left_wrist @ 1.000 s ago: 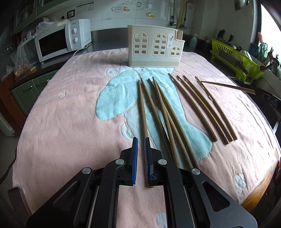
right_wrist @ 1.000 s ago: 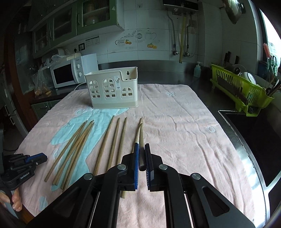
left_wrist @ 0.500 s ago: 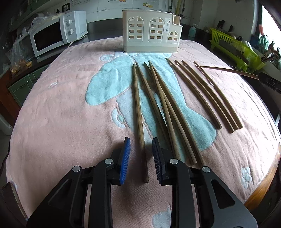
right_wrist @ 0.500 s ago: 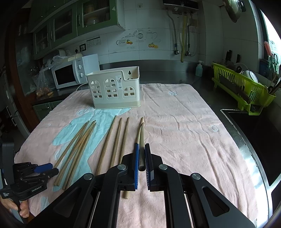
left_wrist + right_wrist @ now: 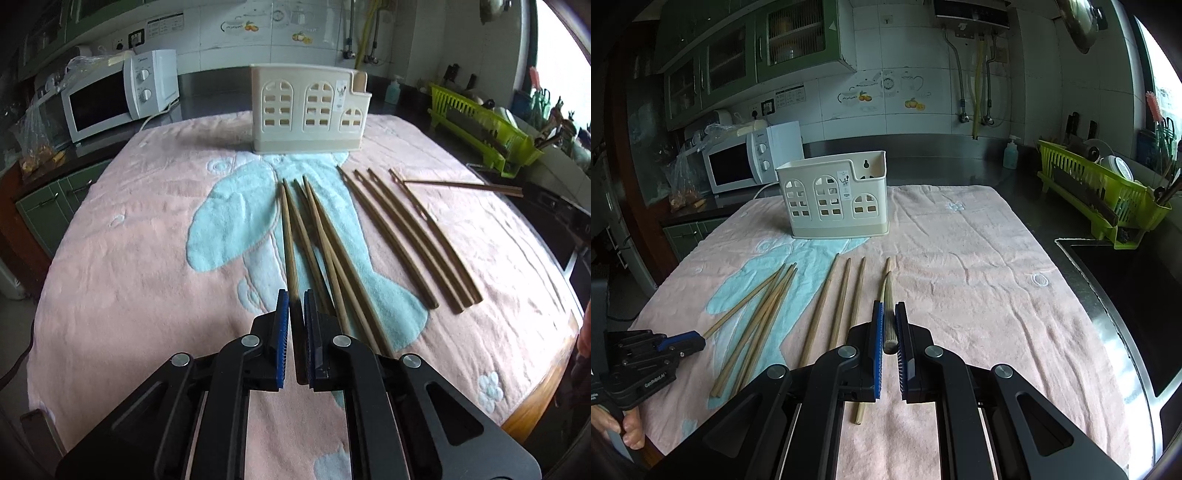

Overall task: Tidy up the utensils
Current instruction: 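Lift the left tool's chopstick toward the white holder while the right tool carries its own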

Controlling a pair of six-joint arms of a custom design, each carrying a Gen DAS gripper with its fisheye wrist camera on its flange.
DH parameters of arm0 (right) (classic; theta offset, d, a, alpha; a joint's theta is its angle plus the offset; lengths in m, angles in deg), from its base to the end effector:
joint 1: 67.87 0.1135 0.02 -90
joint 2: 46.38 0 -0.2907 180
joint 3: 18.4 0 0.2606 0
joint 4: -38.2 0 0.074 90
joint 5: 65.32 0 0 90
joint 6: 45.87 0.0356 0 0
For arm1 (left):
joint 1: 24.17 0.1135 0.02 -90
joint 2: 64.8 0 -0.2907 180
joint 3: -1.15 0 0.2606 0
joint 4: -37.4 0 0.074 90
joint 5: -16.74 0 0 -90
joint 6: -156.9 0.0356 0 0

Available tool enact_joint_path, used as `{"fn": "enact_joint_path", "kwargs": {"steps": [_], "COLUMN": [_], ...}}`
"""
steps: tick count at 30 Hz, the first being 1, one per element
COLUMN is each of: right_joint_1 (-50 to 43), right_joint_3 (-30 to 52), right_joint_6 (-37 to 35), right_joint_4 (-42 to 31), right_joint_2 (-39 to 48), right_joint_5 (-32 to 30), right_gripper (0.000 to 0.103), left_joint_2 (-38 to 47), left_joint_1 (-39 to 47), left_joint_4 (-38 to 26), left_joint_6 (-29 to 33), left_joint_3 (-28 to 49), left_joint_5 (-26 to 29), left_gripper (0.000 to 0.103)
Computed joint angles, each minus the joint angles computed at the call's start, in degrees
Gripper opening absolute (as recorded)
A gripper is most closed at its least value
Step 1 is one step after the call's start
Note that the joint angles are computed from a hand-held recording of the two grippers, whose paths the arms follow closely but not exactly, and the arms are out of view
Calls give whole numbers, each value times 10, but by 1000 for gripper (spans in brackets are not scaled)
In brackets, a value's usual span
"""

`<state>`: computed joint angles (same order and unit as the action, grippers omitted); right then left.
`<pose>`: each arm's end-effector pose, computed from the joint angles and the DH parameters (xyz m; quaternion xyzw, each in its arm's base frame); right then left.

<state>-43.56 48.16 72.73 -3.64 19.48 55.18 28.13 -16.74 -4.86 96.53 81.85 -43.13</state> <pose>0.2266 0.0826 0.3131 0.1416 0.8737 -0.0366 0.4639 0.3498 0.0276 0.2633 0.2548 0.8872 -0.1411 0.3579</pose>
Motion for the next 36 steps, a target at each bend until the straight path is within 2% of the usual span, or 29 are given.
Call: {"fn": "enact_joint_path", "kwargs": {"steps": [10,19,23,29,33,36], "right_joint_1": [-27,-93,-131,-178,-206,-215], "right_joint_3": [45,113,163,280,384,464], "right_joint_6": [-51,-108,-133,-175,-196,-215], "right_joint_4": [13,22,6,-52,-103,-137], "right_joint_2": [17,62,90,136,178,214], "right_joint_5": [-19,-96,-149,-231,-277,-284], "right_gripper": [7,7,7,7,7,7], "left_joint_2": [-7,25,56,119,169,207], "left_joint_1": [4,-15,-20,-37,-52,-63], "left_joint_4": [53,71,38,-32,-93,-138], "left_joint_6": [-56,-96,-102,-104,-100,-105], "left_joint_3": [44,108,173,313,429,527], "left_joint_5": [39,47,48,35,25,25], "left_gripper": [5,5,5,5,5,5]}}
